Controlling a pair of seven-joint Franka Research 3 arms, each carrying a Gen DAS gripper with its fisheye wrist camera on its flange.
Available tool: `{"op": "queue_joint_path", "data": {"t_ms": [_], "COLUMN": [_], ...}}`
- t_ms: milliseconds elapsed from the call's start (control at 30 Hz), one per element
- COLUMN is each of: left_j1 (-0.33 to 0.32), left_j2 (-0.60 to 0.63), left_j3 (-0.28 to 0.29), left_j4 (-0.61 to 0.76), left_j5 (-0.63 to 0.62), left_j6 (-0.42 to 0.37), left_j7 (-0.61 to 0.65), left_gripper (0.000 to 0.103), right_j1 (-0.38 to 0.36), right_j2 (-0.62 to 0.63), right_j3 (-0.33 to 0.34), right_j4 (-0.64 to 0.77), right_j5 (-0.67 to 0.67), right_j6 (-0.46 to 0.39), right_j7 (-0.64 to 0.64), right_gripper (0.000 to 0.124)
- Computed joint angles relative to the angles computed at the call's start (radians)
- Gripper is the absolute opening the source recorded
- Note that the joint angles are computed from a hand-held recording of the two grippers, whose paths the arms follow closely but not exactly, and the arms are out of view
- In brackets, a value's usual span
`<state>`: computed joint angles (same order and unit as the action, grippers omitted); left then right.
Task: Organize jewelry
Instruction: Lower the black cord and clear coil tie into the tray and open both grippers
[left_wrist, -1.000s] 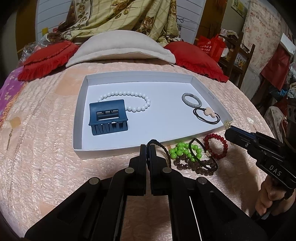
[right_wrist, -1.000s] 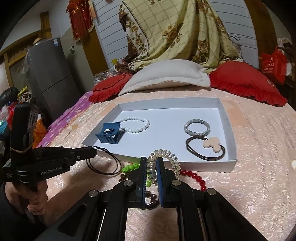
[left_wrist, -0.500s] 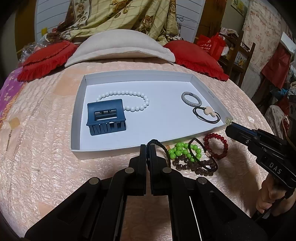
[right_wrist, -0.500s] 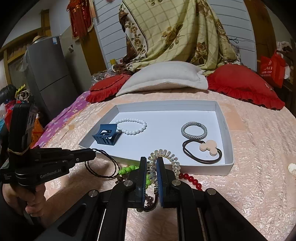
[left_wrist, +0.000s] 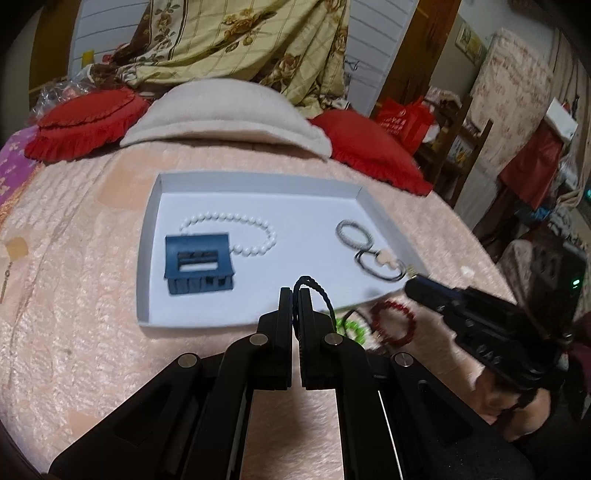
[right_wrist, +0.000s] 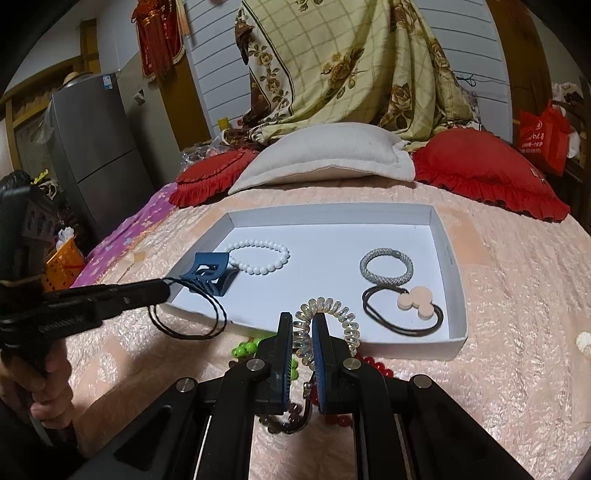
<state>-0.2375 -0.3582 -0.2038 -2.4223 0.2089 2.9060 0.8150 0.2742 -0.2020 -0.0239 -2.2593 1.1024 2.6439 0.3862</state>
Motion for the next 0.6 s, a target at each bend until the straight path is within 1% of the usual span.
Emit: {"op": "queue_joint_path", "data": {"t_ms": [100,200,300,367,500,600], "left_j1": [0.001,0.034,0.074,0.095,0.087,0.095], "left_j2": [0.017,0.055,0.101,0.131,0.201,0.231], "left_j3": [0.003,-0.017,-0.043,-0.059,-0.049,-0.055], "left_j4": [0.018,0.057,0.095,0.120,0.164,0.190], "left_j5": [-0.004,0.024,0.069,0.110,0.139,0.219], "left_j6": [0.028,0.044,0.045,0.023,-0.023,-0.073], "left_j7": [-0.002,-0.036,-0.096,-0.142,-0.184,-0.258], "left_gripper": [0.001,0.001,0.001,0.001,0.001,0.001], "right_j1": [0.001,0.001,-0.002,-0.003,-0.009,-0.020], "right_j2": [0.019,0.044,0.071,0.095,0.147,0.192], "right_j3": [0.002,0.009,0.018,0.027,0.046,0.055], "right_j4": [0.021,0.046,0.074,0.097,0.137,0.170], "right_j5": [0.009,0.014,0.013,-0.001,-0.065,-0.133], "right_j6": [0.012,0.028,0.037,0.042,0.064,0.049], "right_j7": [-0.004,-0.003,0.015,0.034,0.095,0.164], "right_gripper": [0.009,0.009,0.009,0.009,0.009,0.009]}}
